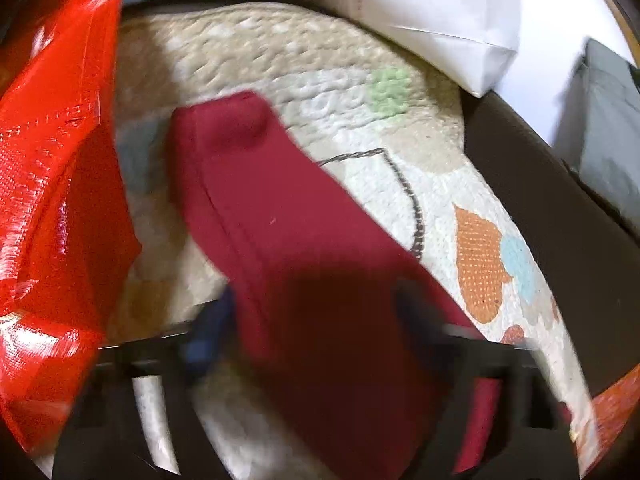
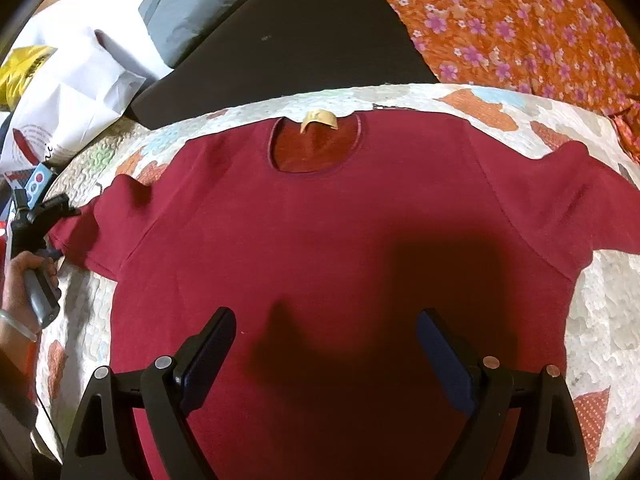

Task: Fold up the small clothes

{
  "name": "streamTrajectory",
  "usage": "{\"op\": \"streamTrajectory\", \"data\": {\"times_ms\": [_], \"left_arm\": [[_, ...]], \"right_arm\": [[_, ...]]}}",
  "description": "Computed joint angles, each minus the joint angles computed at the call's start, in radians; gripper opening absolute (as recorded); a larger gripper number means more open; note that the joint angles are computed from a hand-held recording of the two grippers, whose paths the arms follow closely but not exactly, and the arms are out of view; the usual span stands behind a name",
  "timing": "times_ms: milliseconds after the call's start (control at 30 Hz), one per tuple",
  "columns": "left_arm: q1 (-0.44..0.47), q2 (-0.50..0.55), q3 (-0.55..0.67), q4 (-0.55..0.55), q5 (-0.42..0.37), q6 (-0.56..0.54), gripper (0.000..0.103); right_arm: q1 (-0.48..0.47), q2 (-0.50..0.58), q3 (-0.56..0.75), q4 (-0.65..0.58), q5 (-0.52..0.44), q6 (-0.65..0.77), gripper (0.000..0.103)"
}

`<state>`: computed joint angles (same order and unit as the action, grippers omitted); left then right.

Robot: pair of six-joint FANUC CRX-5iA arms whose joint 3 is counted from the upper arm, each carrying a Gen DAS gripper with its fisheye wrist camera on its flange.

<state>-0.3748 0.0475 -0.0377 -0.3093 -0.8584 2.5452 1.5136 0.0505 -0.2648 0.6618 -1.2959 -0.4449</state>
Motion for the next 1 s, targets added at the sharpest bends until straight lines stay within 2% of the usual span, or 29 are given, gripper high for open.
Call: {"op": "streamTrajectory", "data": {"times_ms": [67, 100, 133, 200, 333, 500, 567, 667, 733, 800, 833, 900, 1000], "left_arm": [[-0.034, 0.027, 0.044, -0.055, -0.046, -0.049, 0.025], [-0.03, 0.023, 0.035, -0.048, -0.029, -0.064, 0.022], [-0.023, 0.011, 0.018, -0.031, -0.008, -0.082, 0.016], [-0.002, -0.017, -0.017, 0.051, 0.032, -0.134, 0.007], [-0.037, -0.082, -0.027, 0.129, 0.114, -0.202, 0.006], [-0.178, -0.127, -0.028, 0.319, 0.257, -0.482, 0.006], [-0.246, -0.105, -0.043, 0.472, 0.301, -0.642, 0.006], [-0.33, -0.023, -0.006, 0.56, 0.272, -0.732, 0.006], [-0.357, 0.005, 0.017, 0.528, 0.246, -0.685, 0.006], [-0.355, 0.035, 0.051, 0.523, 0.16, -0.678, 0.006], [-0.348, 0.027, 0.045, 0.516, 0.139, -0.67, 0.006], [-0.348, -0.026, 0.028, 0.424, 0.109, -0.586, 0.006], [-0.315, -0.105, 0.011, 0.317, -0.02, -0.49, 0.006]], "right_arm": [[0.007, -0.017, -0.013, 0.002, 0.0, -0.024, 0.091], [0.012, -0.026, -0.022, 0.007, 0.002, -0.042, 0.091], [0.018, -0.037, -0.033, 0.013, 0.006, -0.062, 0.091], [0.026, -0.055, -0.05, 0.024, 0.014, -0.092, 0.091], [0.043, -0.081, -0.066, 0.042, 0.003, -0.137, 0.091], [0.067, -0.109, -0.074, 0.075, -0.058, -0.151, 0.091], [0.08, -0.131, -0.084, 0.087, -0.098, -0.168, 0.091], [0.101, -0.152, -0.084, 0.073, -0.151, -0.199, 0.091], [0.113, -0.174, -0.104, 0.087, -0.134, -0.209, 0.091], [0.111, -0.18, -0.111, 0.104, -0.094, -0.158, 0.091], [0.106, -0.174, -0.104, 0.107, -0.078, -0.119, 0.091], [0.077, -0.153, -0.083, 0.114, -0.011, -0.02, 0.091], [0.032, -0.11, -0.049, 0.136, 0.098, 0.074, 0.091]]}}
